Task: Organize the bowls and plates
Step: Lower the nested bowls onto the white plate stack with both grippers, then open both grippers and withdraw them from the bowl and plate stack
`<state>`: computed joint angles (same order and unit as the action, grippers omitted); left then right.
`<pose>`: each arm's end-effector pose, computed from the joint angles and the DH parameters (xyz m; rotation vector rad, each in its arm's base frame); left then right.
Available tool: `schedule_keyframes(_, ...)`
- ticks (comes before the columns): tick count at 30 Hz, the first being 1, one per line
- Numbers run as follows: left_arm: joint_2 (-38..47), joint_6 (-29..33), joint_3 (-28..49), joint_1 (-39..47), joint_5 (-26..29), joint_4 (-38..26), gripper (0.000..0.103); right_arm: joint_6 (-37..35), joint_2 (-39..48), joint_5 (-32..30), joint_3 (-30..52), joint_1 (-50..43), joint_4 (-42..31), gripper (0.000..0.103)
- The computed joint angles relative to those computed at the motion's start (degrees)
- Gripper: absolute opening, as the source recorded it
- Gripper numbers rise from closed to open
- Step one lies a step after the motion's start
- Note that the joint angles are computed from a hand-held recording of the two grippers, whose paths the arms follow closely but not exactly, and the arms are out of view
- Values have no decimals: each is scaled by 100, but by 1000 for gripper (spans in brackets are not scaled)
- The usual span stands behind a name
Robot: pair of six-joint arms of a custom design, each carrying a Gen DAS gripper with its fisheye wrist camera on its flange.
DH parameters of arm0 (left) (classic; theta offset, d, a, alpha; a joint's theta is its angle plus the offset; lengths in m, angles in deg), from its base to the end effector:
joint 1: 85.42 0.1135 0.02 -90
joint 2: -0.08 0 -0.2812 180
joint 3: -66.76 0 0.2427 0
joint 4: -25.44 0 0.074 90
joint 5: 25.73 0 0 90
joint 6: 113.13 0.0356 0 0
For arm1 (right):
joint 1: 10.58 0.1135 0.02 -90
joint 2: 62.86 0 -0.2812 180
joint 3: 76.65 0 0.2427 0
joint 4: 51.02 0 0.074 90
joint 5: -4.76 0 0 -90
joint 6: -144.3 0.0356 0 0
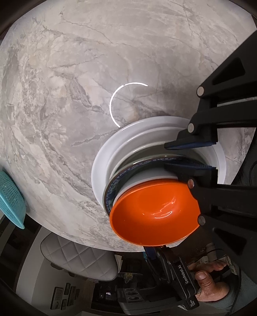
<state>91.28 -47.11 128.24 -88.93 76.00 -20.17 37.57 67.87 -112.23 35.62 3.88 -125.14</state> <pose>0.2633 -0.0234 0.1690 -0.4805 2.8782 -0.3804 0.4113 0.1228 0.1441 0.7964 -2.9141 -0.7262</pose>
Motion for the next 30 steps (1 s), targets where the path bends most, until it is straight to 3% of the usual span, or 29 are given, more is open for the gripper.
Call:
schedule_keyframes(3,-205,92,-99,104,1,-13,64,87,-154,79,-199,9,156,20)
schedule_keyframes(7,-789,192,-263,171,-335,-54,69,296,-468,175,-551,-65,407,42)
schedule_keyframes(12,-1949,337,-325,56,-1219,-105,69,549,-1165,234,-1128,-279,842,65)
schedule_keyframes(16,-2920,74,-74,-498,-2242,-234,69,716,-1886,130,-1506,-344,1194,83)
schedule_keyframes(17,-2869,-243,220,-842,-2924,-599,69,734,-2048,87,-1559,-356,1265,85)
schedule_keyframes(19,-2315,-1511,1123,-1623,-4336,-2106,73,759,-2389,54,-1658,-311,1416,86)
schedule_keyframes(20,-2102,-1993,1442,-1781,-4552,-2625,78,761,-2507,70,-1658,-260,1458,87)
schedule_keyframes(23,-2253,-2331,1458,-1806,-3989,-2527,78,677,-2750,47,-1556,-184,1450,92)
schedule_keyframes(25,-2040,-2786,1658,-2072,-4050,-2892,78,623,-2827,82,-1457,-168,1399,95)
schedule_keyframes(28,-1452,-2825,2082,-2128,-3279,-3343,78,689,-2919,56,-1433,-167,1322,99)
schedule_keyframes(30,-1185,-3216,2188,-2388,-3106,-3551,78,663,-3038,156,-1574,-173,1339,102)
